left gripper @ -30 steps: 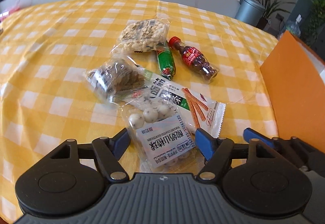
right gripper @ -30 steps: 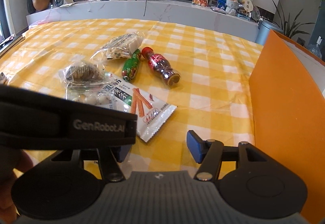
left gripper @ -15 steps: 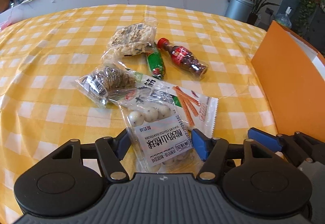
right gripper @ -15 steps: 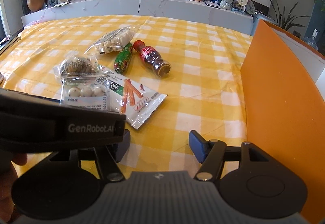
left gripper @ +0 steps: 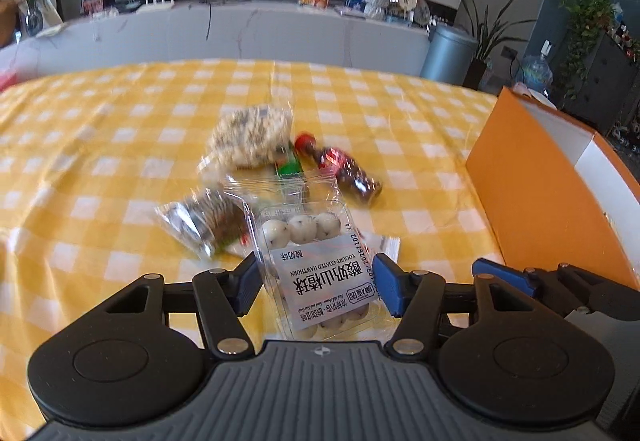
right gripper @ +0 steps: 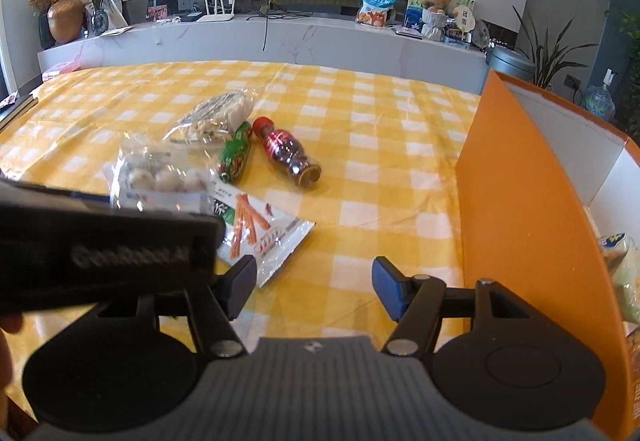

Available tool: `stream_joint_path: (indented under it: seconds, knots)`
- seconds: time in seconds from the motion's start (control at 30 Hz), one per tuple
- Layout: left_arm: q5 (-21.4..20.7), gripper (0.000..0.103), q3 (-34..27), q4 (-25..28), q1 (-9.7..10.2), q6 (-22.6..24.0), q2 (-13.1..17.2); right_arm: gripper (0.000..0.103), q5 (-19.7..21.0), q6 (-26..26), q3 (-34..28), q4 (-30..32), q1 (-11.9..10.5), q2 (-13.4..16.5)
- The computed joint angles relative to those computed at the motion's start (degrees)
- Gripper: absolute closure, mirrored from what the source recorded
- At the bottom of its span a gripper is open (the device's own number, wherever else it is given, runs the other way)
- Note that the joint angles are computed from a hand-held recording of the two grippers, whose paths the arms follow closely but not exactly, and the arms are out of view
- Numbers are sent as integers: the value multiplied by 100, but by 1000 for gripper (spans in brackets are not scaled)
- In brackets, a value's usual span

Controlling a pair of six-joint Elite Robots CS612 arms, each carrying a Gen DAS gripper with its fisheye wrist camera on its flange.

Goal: Organize snacks
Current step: 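Grasp the white bag of round white balls with the left tool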

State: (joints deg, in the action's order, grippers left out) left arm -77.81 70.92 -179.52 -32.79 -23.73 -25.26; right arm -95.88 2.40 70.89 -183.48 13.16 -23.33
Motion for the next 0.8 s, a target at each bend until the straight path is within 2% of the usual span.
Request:
stream_joint_path:
  seconds: [0.13,0.43,0.6,0.8]
  knots:
    - [131,35,-47,-19,30,219,3,40,53,-19,-71,-37,-3,29]
    - [268,35,-207,100,261,507,22,40,404,-230,-422,-132,20,183]
    - [348,35,-256,310,391,402,44,40,667,-359,-737,-3,61,324]
    - [318,35,-281,533,512,72,87,40,998,-519,-1153,259,108,512]
